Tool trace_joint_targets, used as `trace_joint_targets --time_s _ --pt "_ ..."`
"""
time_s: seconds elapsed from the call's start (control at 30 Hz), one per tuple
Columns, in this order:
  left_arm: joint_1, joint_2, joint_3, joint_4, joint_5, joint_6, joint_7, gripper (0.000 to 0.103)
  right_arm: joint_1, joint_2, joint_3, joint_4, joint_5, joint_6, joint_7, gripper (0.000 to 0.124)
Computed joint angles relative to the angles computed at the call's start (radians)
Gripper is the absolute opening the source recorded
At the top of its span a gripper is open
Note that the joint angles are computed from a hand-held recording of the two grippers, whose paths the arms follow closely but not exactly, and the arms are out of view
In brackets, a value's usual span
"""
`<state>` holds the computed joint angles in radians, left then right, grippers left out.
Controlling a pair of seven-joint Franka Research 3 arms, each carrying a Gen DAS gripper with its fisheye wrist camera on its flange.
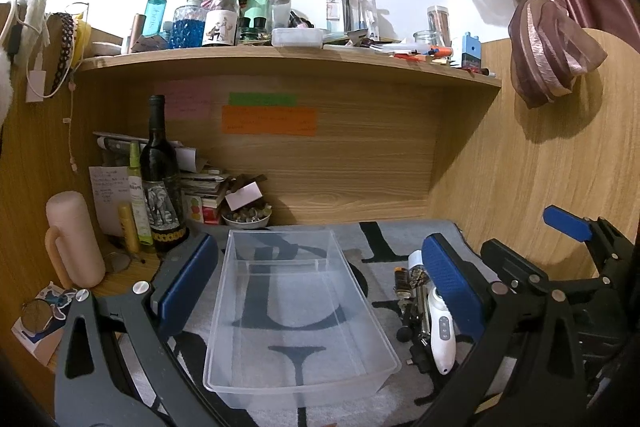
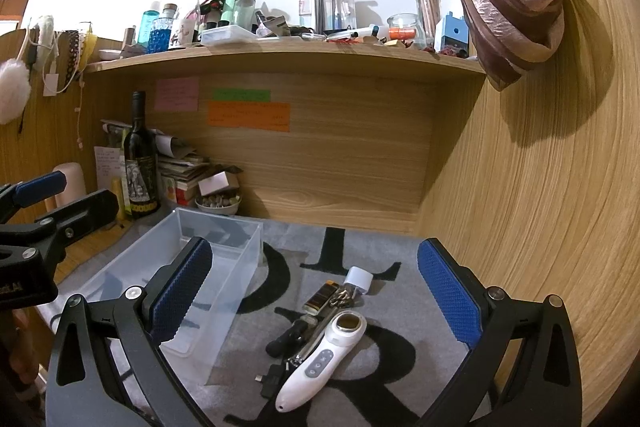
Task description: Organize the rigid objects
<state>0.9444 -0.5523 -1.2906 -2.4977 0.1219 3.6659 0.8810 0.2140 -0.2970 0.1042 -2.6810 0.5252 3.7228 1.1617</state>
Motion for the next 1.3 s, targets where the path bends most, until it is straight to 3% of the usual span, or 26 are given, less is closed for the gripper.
trace_joint_targets --time_s 1.3 --pt "-0.008 0.039 -0.006 0.004 -0.014 -0.001 0.036 0.103 0.013 0.006 0.009 0.003 0.027 0.023 -0.039 0.103"
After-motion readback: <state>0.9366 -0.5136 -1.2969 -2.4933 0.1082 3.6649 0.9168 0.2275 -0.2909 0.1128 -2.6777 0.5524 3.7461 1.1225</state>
